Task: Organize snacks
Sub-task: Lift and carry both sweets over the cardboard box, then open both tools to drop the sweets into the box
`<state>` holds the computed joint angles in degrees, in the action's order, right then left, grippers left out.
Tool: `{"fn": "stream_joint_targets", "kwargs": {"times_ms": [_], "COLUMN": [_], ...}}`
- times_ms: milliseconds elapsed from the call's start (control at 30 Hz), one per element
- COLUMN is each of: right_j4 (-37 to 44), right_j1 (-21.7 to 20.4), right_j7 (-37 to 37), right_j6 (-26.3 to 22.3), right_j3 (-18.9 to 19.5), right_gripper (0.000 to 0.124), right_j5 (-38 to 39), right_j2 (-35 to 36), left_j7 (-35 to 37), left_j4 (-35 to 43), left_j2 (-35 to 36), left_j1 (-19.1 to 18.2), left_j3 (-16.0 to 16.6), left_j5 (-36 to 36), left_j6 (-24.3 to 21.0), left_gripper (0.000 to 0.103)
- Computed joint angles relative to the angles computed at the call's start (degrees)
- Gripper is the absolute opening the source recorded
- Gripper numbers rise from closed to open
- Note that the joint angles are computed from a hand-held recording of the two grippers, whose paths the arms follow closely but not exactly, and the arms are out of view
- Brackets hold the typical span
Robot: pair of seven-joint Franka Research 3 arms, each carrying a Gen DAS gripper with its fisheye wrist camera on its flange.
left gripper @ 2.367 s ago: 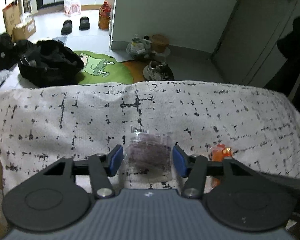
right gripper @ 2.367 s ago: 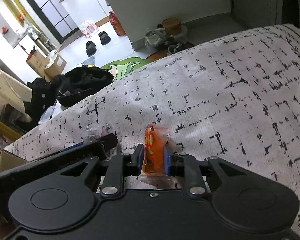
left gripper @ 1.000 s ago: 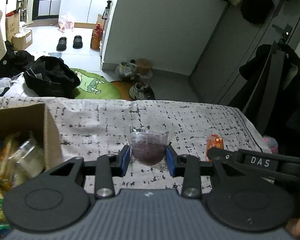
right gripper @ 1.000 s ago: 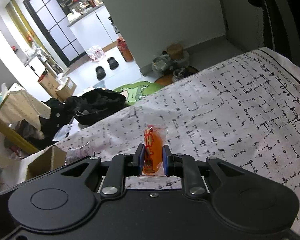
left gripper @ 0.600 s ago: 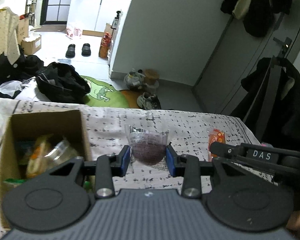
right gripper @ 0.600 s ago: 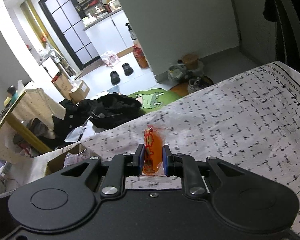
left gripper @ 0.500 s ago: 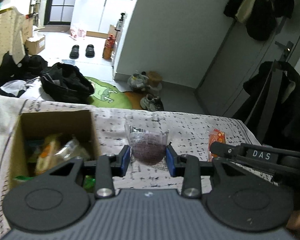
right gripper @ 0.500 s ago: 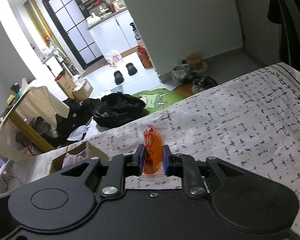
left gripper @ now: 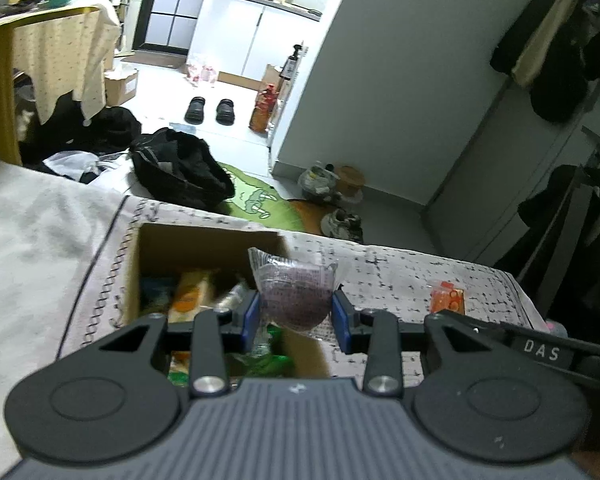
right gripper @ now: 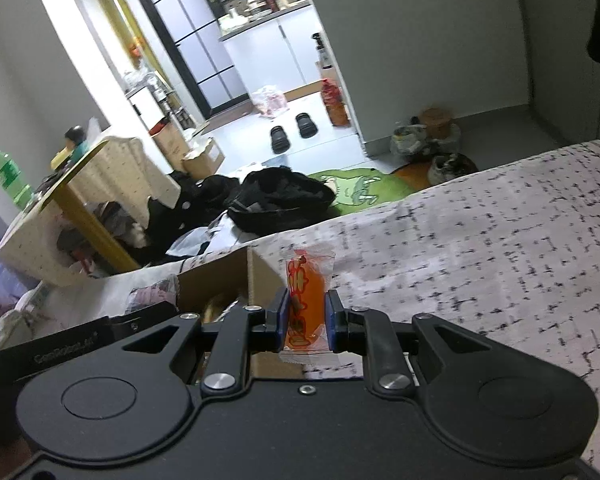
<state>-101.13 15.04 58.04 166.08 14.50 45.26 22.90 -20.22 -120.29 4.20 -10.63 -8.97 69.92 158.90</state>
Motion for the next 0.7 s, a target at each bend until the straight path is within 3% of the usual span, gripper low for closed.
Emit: {"fn": "stream_joint_targets", "kwargs": {"times_ms": [267, 367, 500, 700], "right_j4": [1.2, 1.7, 2.6, 5.8], "right_j1": [1.6, 2.4, 2.8, 3.4], "right_j7": [0.4, 0.7, 1.3, 2.2], "right_j6": [-1.3, -1.5, -2.3, -4.0], "right_j3": [0.4, 0.3, 0.4, 0.4], "right_gripper": [0.019, 0.019, 0.019, 0.019], "right_j5": [-0.8, -1.8, -2.6, -4.2], "right_j2": [0.9, 1.4, 2.3, 4.7], "left_j7": [-2.5, -7.7, -10.1, -12.3], "left_j4": [-3.1, -3.6, -4.1, -6.6], "left_j2": [-0.7, -0.4, -0.7, -3.8], "left_j1": [1.6, 2.1, 2.4, 2.7], "left_j3": [0.8, 1.4, 1.3, 0.2], "left_j5": [0.6, 4.3, 5.9, 5.5], "left_j6": [3.7, 6.3, 6.0, -0.4], "left_gripper": [0.038, 0.042, 0.058, 0.077]}}
